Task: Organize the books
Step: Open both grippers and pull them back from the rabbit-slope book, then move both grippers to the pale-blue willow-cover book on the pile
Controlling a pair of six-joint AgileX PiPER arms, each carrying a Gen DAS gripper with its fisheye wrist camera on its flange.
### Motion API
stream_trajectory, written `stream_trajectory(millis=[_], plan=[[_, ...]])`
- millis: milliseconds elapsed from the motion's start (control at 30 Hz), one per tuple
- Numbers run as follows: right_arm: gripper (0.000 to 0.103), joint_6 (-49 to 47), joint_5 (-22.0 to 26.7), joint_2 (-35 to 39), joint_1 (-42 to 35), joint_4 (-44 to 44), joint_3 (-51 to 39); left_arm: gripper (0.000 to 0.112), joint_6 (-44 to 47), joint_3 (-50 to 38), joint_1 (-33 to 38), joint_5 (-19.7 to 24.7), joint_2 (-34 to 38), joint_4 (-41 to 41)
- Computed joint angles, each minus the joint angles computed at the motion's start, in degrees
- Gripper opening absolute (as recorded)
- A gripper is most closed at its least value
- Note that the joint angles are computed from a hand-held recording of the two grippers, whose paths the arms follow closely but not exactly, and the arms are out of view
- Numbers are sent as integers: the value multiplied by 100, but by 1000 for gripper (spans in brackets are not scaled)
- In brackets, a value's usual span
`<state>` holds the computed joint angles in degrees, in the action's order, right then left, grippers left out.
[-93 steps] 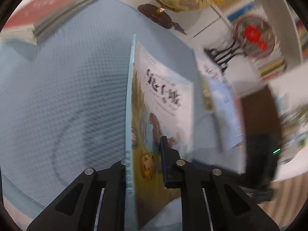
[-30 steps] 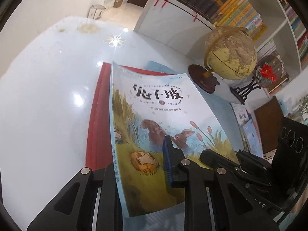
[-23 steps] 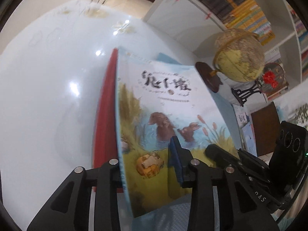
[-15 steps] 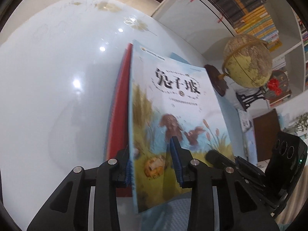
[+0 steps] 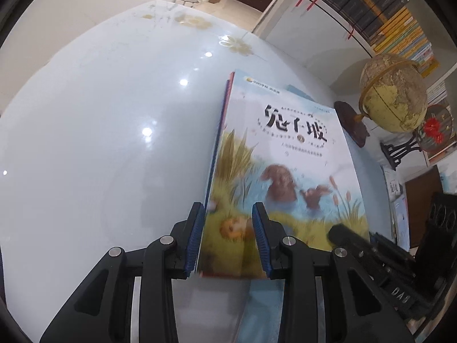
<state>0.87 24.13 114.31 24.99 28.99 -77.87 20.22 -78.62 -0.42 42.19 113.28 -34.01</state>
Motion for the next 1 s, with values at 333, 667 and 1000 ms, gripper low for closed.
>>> stream_trajectory(millis=[333, 667, 1000], plan=[[54, -2060, 311, -1251, -909, 2194, 1800, 32, -381, 1772, -258, -690, -1635, -161], [54, -4158, 1887, -3021, -3945, 3216, 3869, 32, -3480, 1907, -2673, -1332, -2381, 1193], [54, -5872, 4438, -3446, -8614, 1790, 3594, 32, -5866, -822, -5339, -696, -611, 3126]])
